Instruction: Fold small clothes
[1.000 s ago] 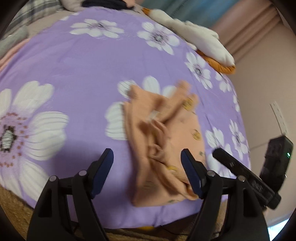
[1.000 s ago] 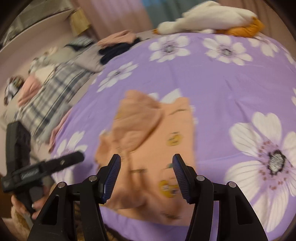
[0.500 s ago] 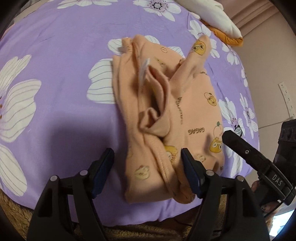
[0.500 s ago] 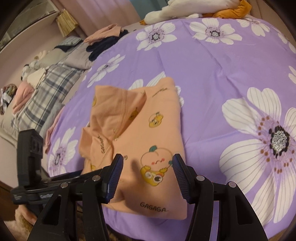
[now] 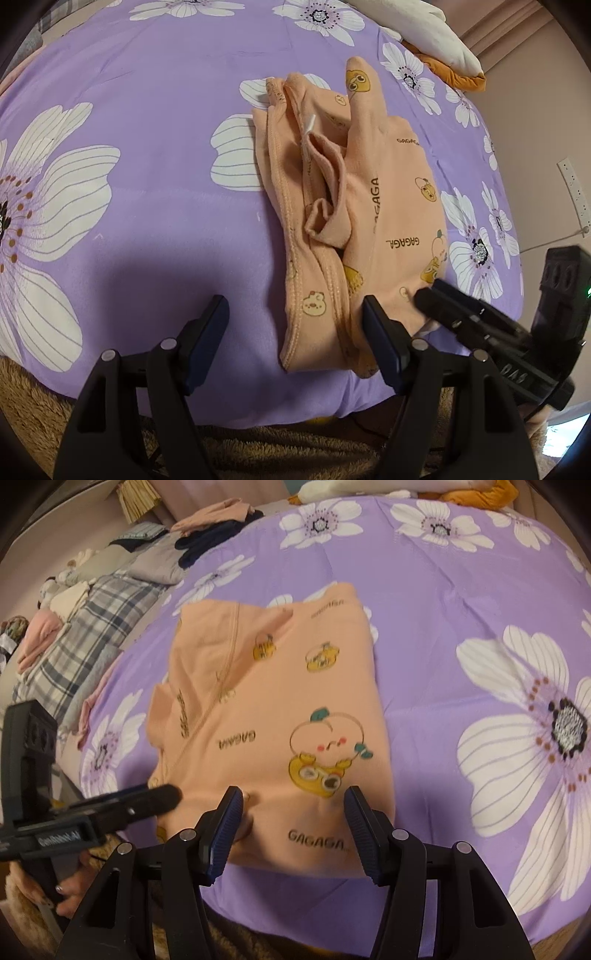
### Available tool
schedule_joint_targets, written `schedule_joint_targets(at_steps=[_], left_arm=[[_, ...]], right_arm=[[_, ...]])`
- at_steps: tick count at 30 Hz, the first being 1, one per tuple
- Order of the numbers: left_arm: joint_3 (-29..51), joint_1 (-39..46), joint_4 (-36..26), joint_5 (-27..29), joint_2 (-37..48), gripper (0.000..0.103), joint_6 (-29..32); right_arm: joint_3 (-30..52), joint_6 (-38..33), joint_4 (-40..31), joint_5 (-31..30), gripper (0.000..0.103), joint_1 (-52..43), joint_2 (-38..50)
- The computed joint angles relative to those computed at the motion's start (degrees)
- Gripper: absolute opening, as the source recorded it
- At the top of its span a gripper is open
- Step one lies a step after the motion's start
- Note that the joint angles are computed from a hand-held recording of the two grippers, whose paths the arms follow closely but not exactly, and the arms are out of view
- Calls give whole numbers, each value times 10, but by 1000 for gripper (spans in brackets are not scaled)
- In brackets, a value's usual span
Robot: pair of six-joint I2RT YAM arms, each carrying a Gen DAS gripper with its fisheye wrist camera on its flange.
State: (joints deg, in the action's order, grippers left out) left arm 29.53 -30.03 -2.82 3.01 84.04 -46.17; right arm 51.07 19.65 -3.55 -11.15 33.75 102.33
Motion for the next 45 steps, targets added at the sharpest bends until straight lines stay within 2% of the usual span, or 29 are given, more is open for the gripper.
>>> schedule_joint_targets(at_steps=[7, 13, 16, 18, 22, 24, 25, 26, 28, 30, 32, 35, 42, 45], left_arm=[[10, -17, -20, -29, -25, 73, 11], [1, 3, 23, -30, -47, 89, 29], [12, 20, 49, -15, -12, 90, 35], [22, 32, 72, 9, 24, 90, 42], [50, 51, 101, 56, 99, 87, 47], [55, 50, 118, 51, 115, 83, 49], [56, 47, 133, 51, 121, 77, 56], [62, 50, 145, 67, 133, 60, 60], [73, 59, 161, 95, 155, 55, 42], [86, 63, 166, 106, 169, 40, 35], [91, 64, 167, 117, 171, 35, 28], [107, 48, 140, 98, 159, 33, 33], [169, 9, 69, 48, 108, 33, 80], [188, 5, 69, 47, 101, 33, 95]], right_arm=[[-16, -10, -1, 27, 58, 18, -8], [-27, -15, -8, 16, 58, 0, -36], [-35, -9, 10, 38, 72, -17, -52], [-34, -6, 22, 35, 73, -31, -48], [-16, 9, 57, -28, 73, -72, 1], [3, 17, 75, -71, 73, -87, 43], [9, 21, 81, -80, 73, -86, 55], [17, 28, 93, -96, 73, -86, 73], [10, 44, 143, -129, 73, -88, 89], [13, 63, 174, -156, 69, -90, 106], [22, 72, 185, -153, 43, -85, 117], [32, 77, 168, -148, 32, -80, 114], [50, 38, 108, -113, 28, -75, 52], [47, 29, 112, -95, 28, -81, 16]])
